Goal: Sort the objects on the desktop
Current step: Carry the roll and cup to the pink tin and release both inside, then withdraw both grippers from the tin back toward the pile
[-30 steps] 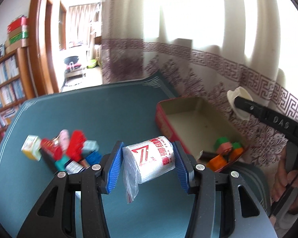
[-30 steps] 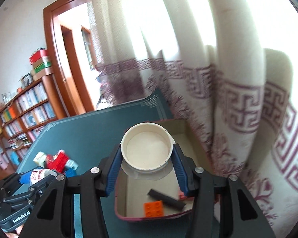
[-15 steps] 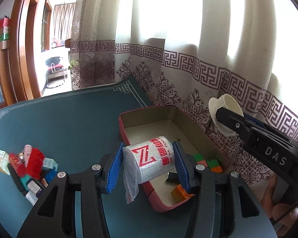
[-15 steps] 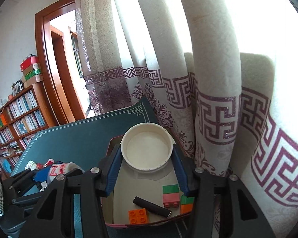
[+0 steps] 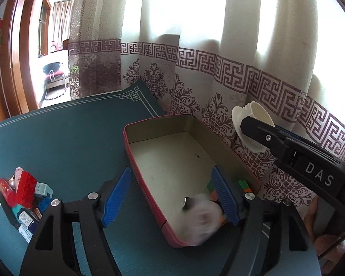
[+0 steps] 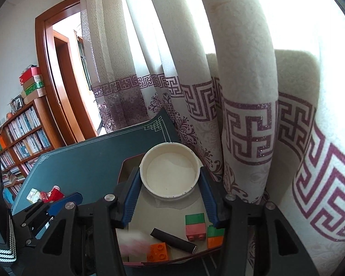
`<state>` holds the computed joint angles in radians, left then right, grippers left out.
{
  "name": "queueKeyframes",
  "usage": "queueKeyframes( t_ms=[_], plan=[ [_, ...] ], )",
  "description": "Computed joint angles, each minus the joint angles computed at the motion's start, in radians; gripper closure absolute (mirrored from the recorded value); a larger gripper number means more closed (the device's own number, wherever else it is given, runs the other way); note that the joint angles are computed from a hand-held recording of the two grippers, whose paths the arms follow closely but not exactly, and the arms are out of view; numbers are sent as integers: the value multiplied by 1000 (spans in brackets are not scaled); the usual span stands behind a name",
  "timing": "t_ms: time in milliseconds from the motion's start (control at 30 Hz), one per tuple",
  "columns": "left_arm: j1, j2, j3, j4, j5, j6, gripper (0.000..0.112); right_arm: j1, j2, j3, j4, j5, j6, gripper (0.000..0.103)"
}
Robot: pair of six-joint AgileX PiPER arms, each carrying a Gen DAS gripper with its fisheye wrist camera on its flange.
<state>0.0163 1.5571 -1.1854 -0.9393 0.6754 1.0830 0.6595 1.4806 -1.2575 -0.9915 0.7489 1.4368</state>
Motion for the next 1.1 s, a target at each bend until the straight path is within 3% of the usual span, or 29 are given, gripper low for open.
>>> queueKeyframes(
  t_ms=[167, 233, 267, 1100],
  plan=[
    [41, -7, 5, -18, 16, -11, 36, 2, 3, -5, 7, -8, -7, 46],
    [55, -8, 4, -19, 21, -16, 36, 7, 4, -5, -3, -14, -3, 28],
    [61, -10, 5, -20, 23, -16, 36, 15, 3, -5, -17, -11, 3, 27],
    [206, -25, 27, -19, 58, -21, 36, 57, 35, -22, -26, -31, -1, 23]
  ],
)
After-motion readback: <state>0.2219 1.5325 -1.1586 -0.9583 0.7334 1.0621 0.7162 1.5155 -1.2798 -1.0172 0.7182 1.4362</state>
